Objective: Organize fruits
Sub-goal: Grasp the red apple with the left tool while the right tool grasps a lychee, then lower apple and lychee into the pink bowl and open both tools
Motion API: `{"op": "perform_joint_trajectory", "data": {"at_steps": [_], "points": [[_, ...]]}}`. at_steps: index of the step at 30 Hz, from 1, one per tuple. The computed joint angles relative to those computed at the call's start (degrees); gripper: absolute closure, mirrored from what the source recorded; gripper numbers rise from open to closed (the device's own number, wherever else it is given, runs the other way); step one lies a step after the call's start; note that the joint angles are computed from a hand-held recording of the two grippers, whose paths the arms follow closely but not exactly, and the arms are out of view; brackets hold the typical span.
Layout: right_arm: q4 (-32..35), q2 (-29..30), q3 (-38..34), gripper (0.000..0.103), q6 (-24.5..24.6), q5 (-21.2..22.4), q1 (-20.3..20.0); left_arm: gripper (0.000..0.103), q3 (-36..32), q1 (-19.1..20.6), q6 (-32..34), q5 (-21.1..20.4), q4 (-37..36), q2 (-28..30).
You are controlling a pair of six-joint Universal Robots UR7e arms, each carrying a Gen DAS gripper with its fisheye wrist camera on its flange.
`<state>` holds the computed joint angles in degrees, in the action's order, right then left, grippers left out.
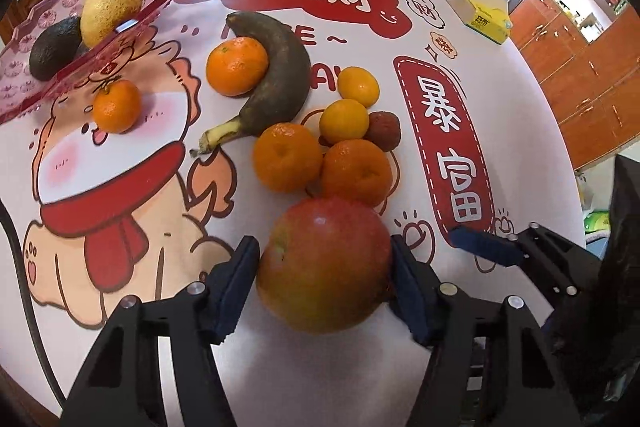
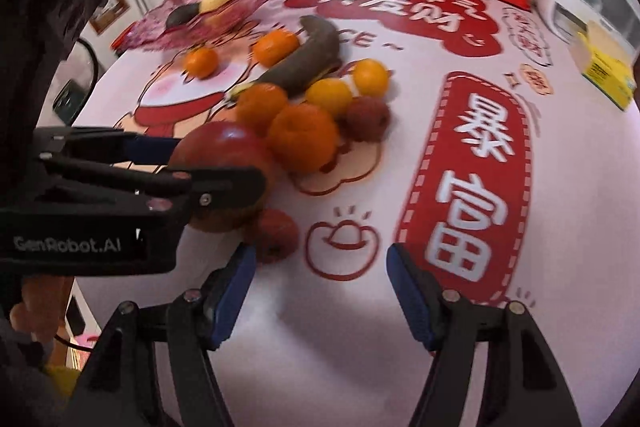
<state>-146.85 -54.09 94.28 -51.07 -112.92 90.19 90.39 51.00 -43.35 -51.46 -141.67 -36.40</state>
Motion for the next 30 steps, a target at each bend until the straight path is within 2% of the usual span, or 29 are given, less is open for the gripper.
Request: {"op": "perform_joint_trajectory", "data": {"at_steps": [4, 6, 11, 14, 25, 30], "points": [[0.2, 1.0, 0.0, 0.035, -0.4, 0.1, 0.2, 0.04, 1.4, -0.7, -0.7, 1.5, 1.2, -0.8], [0.9, 1.6, -0.5, 0.046, -0.1, 0.3, 0.3, 0.04, 2.5, -0.9, -1.4, 2.0, 1.5, -1.6], [-0.6, 2.6, -0.6, 0.055, -0.4, 0.4, 0.7, 0.04, 4.9, -1.0, -3.4, 2.4, 1.8, -3.5], [0.8, 3.0, -1.3, 0.07, 0.6, 1.0, 0.9, 0.04, 6.1, -1.0, -4.7, 2.8, 2.4, -4.6], [-4.2, 1.7, 0.5, 0.072, 1.9, 1.6, 3.8, 0.04, 7.8, -2.5, -4.4, 5.0, 4.6, -9.1], [-5.9, 0.1, 0.6, 0.072, 3.3, 3.6, 6.5, 0.04, 6.9, -4.2, -3.5, 7.8, 9.4, -12.7]]}}
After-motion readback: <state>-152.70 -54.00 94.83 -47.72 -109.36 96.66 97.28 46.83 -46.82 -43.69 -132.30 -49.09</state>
